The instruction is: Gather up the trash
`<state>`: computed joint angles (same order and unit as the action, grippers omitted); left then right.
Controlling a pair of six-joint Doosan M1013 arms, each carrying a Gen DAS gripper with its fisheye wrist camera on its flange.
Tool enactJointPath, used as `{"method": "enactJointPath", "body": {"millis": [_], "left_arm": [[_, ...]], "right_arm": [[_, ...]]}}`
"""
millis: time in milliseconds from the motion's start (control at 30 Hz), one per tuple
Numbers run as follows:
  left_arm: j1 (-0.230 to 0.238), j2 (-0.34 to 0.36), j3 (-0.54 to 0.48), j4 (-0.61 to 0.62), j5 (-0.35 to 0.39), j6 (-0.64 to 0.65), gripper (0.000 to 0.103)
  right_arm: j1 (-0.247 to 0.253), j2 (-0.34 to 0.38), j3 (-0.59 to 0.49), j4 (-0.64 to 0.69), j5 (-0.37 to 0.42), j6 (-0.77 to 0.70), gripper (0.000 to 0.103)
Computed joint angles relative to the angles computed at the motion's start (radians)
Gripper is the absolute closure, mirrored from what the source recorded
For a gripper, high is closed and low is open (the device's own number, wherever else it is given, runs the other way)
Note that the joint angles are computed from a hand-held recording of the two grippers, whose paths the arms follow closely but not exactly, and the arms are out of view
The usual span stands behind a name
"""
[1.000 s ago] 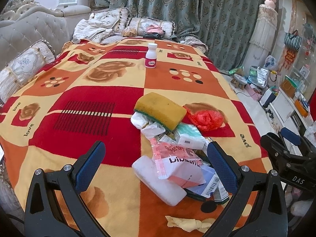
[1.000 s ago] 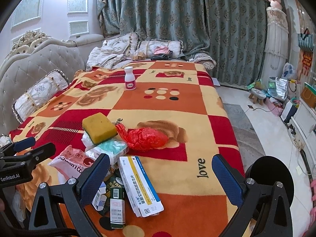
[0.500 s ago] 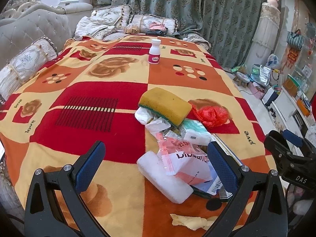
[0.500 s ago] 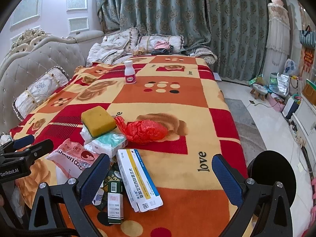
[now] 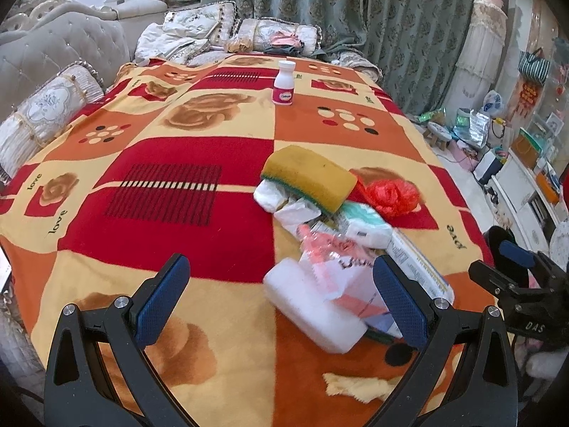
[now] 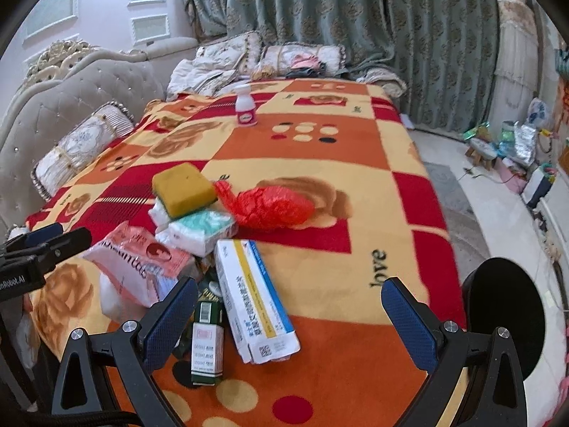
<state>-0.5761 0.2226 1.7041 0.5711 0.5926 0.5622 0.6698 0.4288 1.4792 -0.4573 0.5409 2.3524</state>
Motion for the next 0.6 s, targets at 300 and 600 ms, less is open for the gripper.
{"method": "enactJointPath", "body": {"millis": [300, 600], "left_arm": [[0.026, -0.013, 0.018, -0.262, -0.024, 0.255, 0.004], [0.024, 0.004, -0.001, -0.354, -0.011, 0.362, 0.016]], "right_arm": [[-0.031, 0.032, -0.011, 0.269, -0.031, -0.26, 0.02], [-0.052, 0.055, -0.03, 0.399, -0.022, -0.372, 0.021]]}}
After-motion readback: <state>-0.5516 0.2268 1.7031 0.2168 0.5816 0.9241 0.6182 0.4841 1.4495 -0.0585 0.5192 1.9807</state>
